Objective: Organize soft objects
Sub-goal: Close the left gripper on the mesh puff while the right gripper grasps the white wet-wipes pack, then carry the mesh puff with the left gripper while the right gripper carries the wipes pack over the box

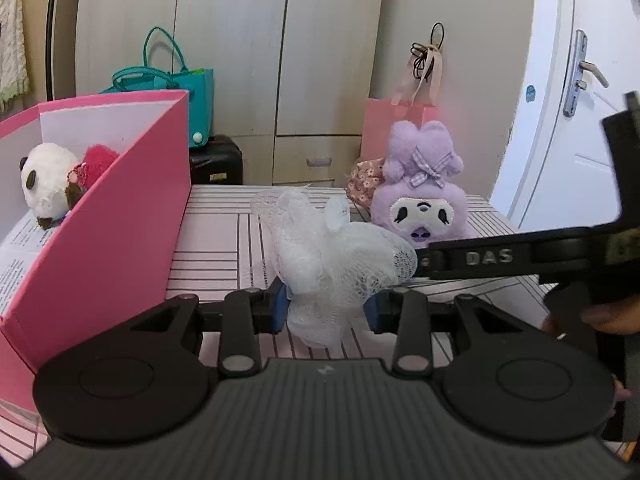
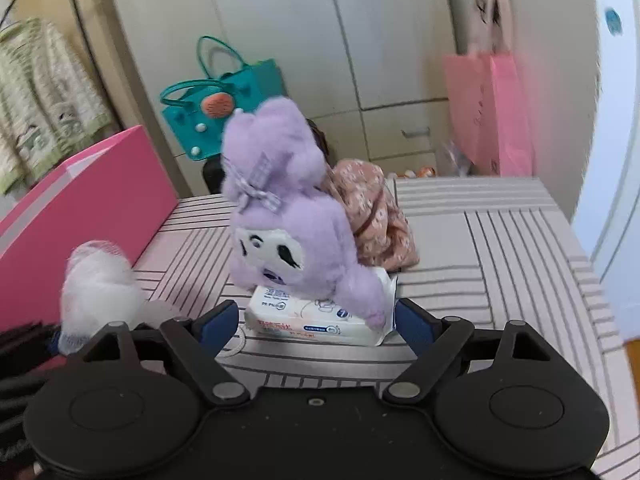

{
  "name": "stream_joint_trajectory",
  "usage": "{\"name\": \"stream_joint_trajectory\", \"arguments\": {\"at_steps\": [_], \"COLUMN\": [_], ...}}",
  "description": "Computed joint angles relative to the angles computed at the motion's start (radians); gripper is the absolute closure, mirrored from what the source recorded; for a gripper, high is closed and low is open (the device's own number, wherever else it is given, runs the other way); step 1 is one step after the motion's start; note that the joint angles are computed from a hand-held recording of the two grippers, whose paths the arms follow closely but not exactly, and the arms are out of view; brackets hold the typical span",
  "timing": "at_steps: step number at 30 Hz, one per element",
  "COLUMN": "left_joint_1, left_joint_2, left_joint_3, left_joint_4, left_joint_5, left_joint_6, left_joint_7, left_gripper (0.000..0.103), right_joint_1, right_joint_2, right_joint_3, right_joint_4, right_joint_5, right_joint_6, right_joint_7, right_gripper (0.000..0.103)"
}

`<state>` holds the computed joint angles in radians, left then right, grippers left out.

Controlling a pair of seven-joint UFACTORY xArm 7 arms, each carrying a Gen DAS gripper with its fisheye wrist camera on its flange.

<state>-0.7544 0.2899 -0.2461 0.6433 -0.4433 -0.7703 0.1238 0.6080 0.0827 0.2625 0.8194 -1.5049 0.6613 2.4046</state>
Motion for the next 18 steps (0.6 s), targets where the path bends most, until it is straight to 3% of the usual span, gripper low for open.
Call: {"name": "stream_joint_trajectory", "arguments": {"at_steps": [4,8,11,13,18], "left_joint_1": [0.016,0.021,0.030,0.034,0.042], "left_joint_2": [0.002,-0.003,-0.009,-0.014,-0.030], "left_joint_3": [-0.003,0.000,-0.005,-0.007,-0.010], "left_joint_4": [-0.010,-0.015,-0.026,-0.035,-0.050], "left_joint_5": [0.036,0.044,0.069,0.084,0.107], "left_joint_6": [-0.019,-0.019,-0.022,-0.026,-0.019], "left_joint_7": [-0.024,-0.027,-0.045,-0.052,-0.060], "left_gripper": [0.067,0.067,0.067,0.067,0.067], "right_joint_1": [0.023,0.058,0.079,0.095,0.101], "right_joint_2": [0.043,0.101,0.101,0.098,0.056], "right_joint_3": [0.006,0.003,-0.008,-0.008,0.002], "right_joint_4": [0.031,0.092,0.098,0.094,0.039], "right_joint_5": [0.001,0.068,0.095,0.103,0.073], "right_joint_6": [0.069,0.140,0.160,0.191,0.167], "right_joint_7": [0.034,-0.097,-0.109,-0.097,-0.092], "right_gripper": [0.010,0.007,0.009,0.018,0.021]}}
